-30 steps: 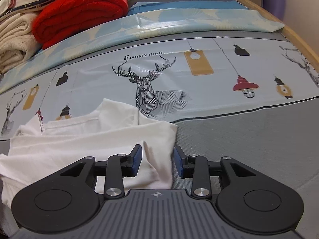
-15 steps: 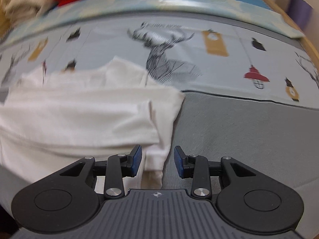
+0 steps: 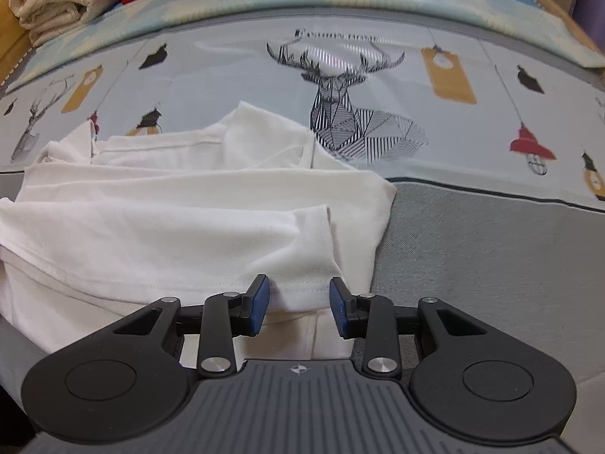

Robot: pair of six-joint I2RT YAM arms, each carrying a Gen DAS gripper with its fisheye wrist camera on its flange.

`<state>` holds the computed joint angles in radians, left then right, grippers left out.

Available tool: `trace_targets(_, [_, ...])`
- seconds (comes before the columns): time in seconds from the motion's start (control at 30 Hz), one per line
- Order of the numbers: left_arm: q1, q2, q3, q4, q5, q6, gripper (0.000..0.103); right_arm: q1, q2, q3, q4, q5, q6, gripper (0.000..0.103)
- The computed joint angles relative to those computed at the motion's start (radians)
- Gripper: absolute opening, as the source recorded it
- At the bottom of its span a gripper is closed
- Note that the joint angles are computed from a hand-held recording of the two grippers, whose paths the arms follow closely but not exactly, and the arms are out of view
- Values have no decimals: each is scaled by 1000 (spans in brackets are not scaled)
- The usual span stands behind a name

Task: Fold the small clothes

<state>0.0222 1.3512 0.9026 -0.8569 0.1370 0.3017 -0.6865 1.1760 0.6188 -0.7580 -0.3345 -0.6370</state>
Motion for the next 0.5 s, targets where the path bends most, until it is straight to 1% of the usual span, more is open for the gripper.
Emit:
trace_targets(0.03, [8, 6, 7, 6, 7, -6, 5, 8, 15, 5, 10, 4, 18, 0])
trace_targets(0.1, [21, 18, 22, 23, 12, -30, 5, -3, 38, 25, 18, -30, 65, 0])
trace_targets(0.17, [38, 30, 42, 46, 32, -69, 5, -32, 60, 55, 22, -106, 125, 0])
trace_targets(0.27, [52, 52, 72, 81, 71, -140, 5, -53, 87, 82, 67, -176, 223, 0])
trace_targets(0.33, [42, 70, 87, 103, 68, -179, 5, -51, 101, 90, 110, -187, 285, 0])
trace_targets(0.4, [32, 92, 105, 116, 64, -205, 5, -45, 101, 101, 140, -165, 324, 0])
trace_targets(0.47, [26, 111, 122, 121, 62, -221, 5, -54, 110, 121, 134, -158, 323, 3])
trace_targets(0.5, [23, 121, 131, 123, 60, -229, 5, -59, 127, 135, 120, -155, 314, 9])
